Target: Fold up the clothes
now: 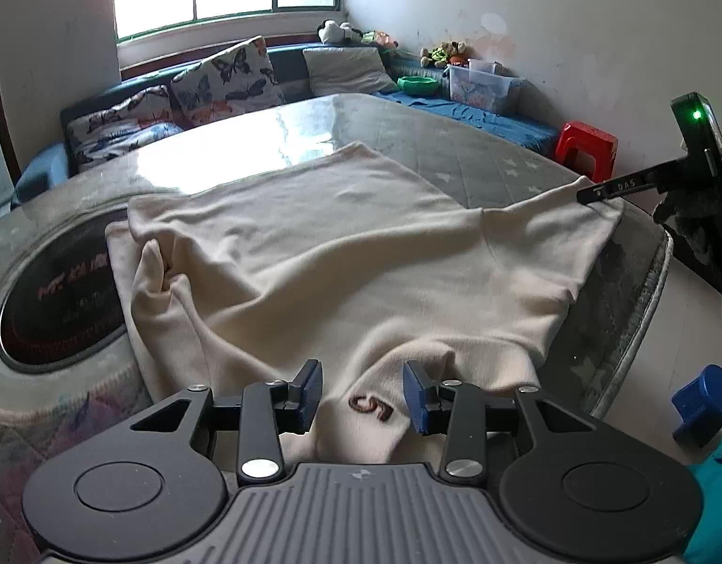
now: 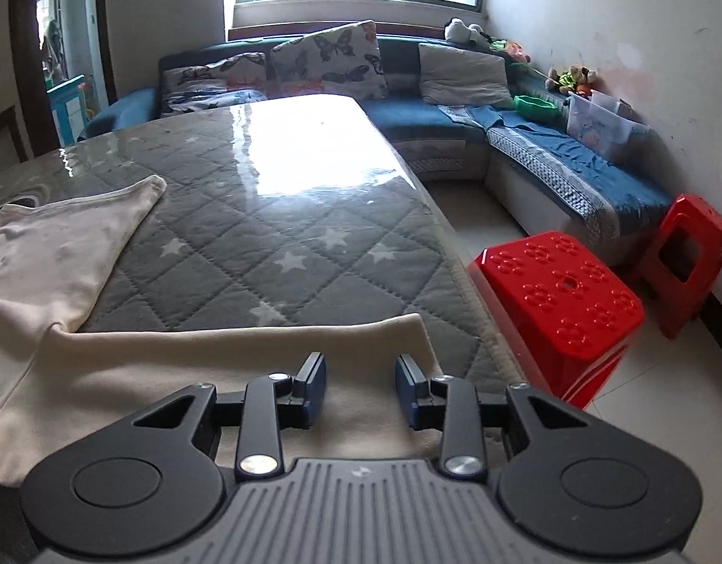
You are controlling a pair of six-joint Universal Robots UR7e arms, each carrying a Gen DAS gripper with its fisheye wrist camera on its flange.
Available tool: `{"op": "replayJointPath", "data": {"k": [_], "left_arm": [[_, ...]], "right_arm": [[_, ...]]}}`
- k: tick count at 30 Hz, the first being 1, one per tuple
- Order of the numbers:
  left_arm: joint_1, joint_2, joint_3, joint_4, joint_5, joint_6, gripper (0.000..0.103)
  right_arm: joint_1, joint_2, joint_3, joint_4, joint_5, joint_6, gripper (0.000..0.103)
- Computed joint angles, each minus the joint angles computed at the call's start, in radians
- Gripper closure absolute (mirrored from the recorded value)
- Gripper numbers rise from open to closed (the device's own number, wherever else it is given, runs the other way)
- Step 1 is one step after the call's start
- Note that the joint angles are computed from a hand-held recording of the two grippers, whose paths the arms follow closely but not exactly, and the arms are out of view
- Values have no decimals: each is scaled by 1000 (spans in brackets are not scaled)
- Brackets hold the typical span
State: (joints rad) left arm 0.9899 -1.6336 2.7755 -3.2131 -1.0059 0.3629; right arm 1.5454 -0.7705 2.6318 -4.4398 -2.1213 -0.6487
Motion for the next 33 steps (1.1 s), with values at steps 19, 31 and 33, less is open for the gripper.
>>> {"op": "replayJointPath", "data": {"k": [19, 31, 33], "left_arm": [[121, 207, -234, -336, 210, 77, 64], [291, 436, -514, -327, 204, 78, 65], [305, 462, -549, -314, 196, 79, 65]], "right_arm": [[272, 51, -114, 333, 89, -45, 68], [316, 97, -162, 515, 156, -29, 64], [311, 99, -167, 533, 158, -29, 64]]}}
